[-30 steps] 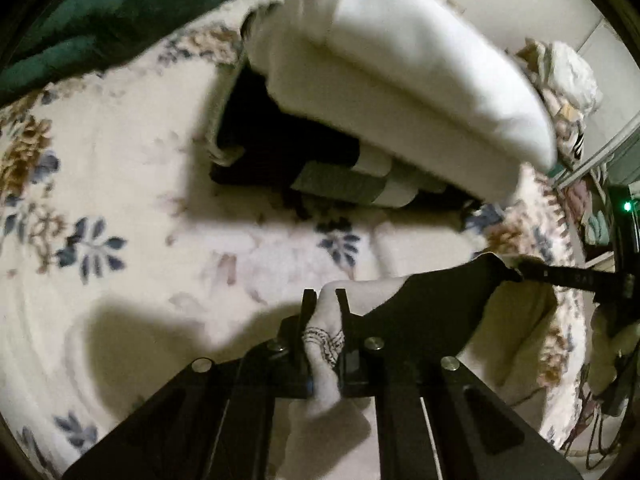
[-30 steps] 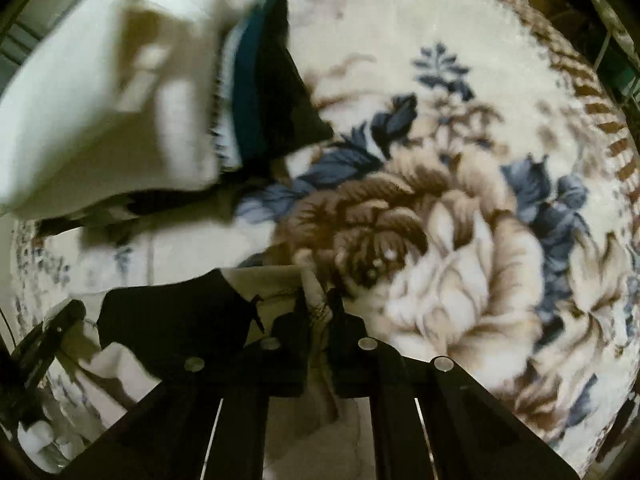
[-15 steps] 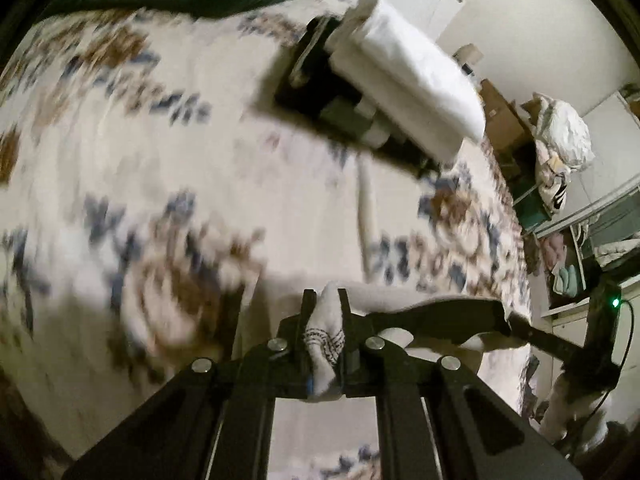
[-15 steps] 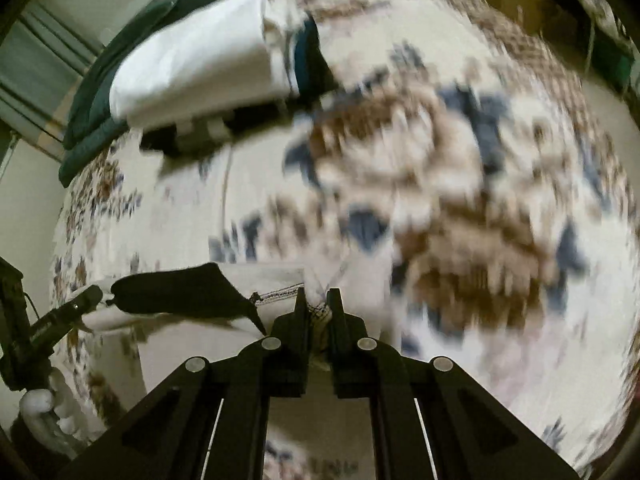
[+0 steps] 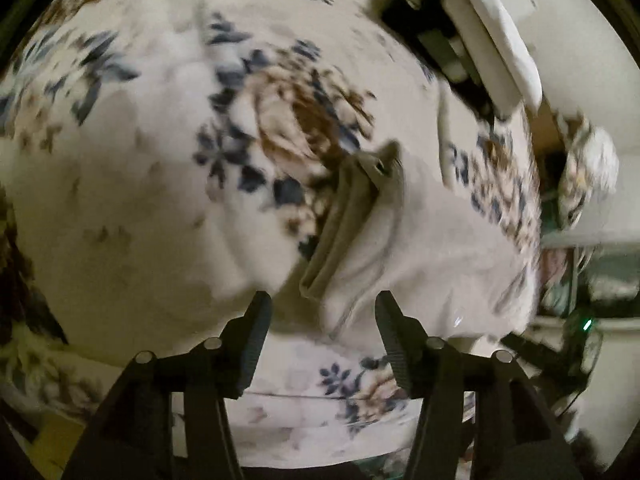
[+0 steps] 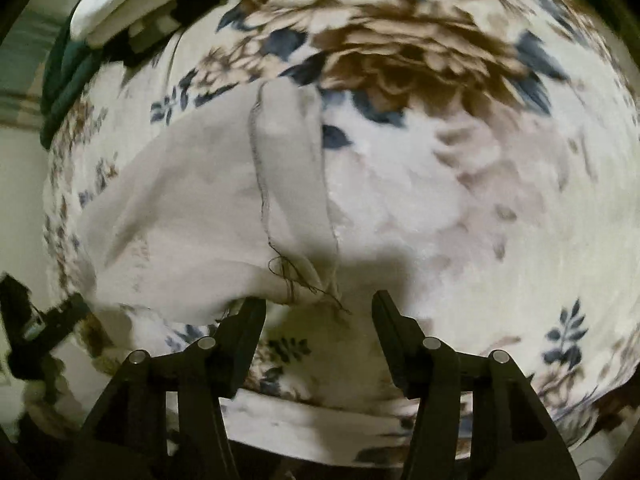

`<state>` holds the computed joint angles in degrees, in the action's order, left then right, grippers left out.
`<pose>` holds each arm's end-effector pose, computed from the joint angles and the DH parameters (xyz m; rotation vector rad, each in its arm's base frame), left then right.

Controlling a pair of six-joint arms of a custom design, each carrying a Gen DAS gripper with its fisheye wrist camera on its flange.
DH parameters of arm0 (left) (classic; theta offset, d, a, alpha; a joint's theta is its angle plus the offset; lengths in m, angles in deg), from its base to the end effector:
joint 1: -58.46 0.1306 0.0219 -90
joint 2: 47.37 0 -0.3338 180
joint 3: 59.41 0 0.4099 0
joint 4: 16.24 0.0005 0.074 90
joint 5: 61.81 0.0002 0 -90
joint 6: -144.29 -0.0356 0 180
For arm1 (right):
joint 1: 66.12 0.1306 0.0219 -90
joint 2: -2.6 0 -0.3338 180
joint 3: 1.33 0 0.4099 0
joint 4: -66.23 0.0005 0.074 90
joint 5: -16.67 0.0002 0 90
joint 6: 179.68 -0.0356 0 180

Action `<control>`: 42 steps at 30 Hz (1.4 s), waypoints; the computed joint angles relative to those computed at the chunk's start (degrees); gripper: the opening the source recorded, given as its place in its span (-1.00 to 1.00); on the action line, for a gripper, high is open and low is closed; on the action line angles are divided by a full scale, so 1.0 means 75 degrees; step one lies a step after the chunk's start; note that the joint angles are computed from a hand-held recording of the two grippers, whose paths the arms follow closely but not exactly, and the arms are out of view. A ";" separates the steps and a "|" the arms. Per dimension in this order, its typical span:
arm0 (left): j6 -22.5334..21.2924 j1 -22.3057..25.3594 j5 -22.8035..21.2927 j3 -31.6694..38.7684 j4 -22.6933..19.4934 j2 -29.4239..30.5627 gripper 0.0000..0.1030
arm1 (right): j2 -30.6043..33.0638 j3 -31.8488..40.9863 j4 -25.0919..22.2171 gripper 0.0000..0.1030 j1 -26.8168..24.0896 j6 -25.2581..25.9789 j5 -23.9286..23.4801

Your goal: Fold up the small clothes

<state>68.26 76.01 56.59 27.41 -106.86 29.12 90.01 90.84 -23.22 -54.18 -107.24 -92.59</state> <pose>0.3530 0.0934 0.4248 -0.7209 2.7816 -0.7190 0.4135 0.0989 0.3909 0.1272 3.0883 0.5436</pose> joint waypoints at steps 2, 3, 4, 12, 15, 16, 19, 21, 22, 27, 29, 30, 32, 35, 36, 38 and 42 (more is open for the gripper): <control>0.0387 0.0099 0.0244 -0.0021 0.0247 0.0052 0.00 | -0.0151 -0.0114 0.0199 0.12 -0.0263 -0.0345 -0.0409; 0.0631 0.0095 0.0427 -0.0025 0.0440 0.0114 0.00 | -0.0214 -0.0175 0.0355 0.12 -0.0368 -0.0563 -0.0625; 0.0829 0.0062 0.0565 -0.0033 0.0605 0.0163 0.00 | -0.0295 -0.0251 0.0543 0.12 -0.0486 -0.0852 -0.0894; 0.1178 -0.0901 -0.0136 -0.0148 0.1489 0.0558 -0.19 | -0.0655 -0.1095 0.1610 0.13 -0.0767 -0.2617 -0.2012; 0.0859 -0.0946 -0.0350 -0.0127 0.1519 0.0598 -0.84 | -0.0334 -0.1027 0.1444 -0.64 -0.0475 -0.2433 -0.1739; 0.0762 -0.0866 -0.0369 -0.0068 0.1500 0.0630 -0.84 | -0.0200 -0.0922 0.1282 -0.84 -0.0361 -0.2303 -0.1537; 0.0558 -0.0521 0.0073 0.0160 0.1464 0.0826 -0.83 | -0.0040 -0.0632 0.0862 -0.89 -0.0146 -0.1970 -0.0992; 0.0386 -0.0422 0.0367 0.0364 0.1129 0.1073 -0.73 | 0.0078 -0.0473 0.0551 -0.89 -0.0102 -0.1780 -0.0842; 0.0355 -0.0418 0.0442 0.0497 0.0901 0.1209 -0.70 | 0.0134 -0.0438 0.0446 -0.89 -0.0110 -0.1659 -0.0890; 0.0546 -0.0280 0.0414 0.0924 0.0772 0.1298 -0.46 | 0.0484 0.0173 0.0061 -0.11 -0.0351 -0.1206 -0.1392; 0.0623 -0.0316 0.0206 0.1088 0.1045 0.1420 -0.20 | 0.0458 0.0386 0.0395 0.10 -0.0432 -0.1340 -0.1323; 0.0705 -0.0352 0.0174 0.1160 0.1239 0.1535 -0.12 | 0.0490 0.0498 0.0577 0.11 -0.0451 -0.1416 -0.1261; 0.0730 -0.0458 0.0303 0.1356 0.1463 0.1909 -0.11 | 0.0693 0.0726 0.0934 0.11 -0.0511 -0.1623 -0.1293; 0.0415 -0.0760 0.0228 0.1765 0.1439 0.2559 -0.12 | 0.1189 0.1080 0.1392 0.11 -0.0541 -0.1910 -0.1298; 0.0328 -0.0867 0.0130 0.1810 0.1501 0.2660 -0.16 | 0.1350 0.1197 0.1426 0.11 -0.0540 -0.1922 -0.1306; 0.0096 -0.1015 -0.0002 0.1828 0.1665 0.2730 -0.61 | 0.1697 0.1457 0.1470 0.06 -0.0467 -0.1908 -0.1350; -0.0021 -0.1099 -0.0483 0.1945 0.1813 0.2931 -0.93 | 0.2200 0.1957 0.1380 -0.71 -0.0256 -0.1690 -0.0874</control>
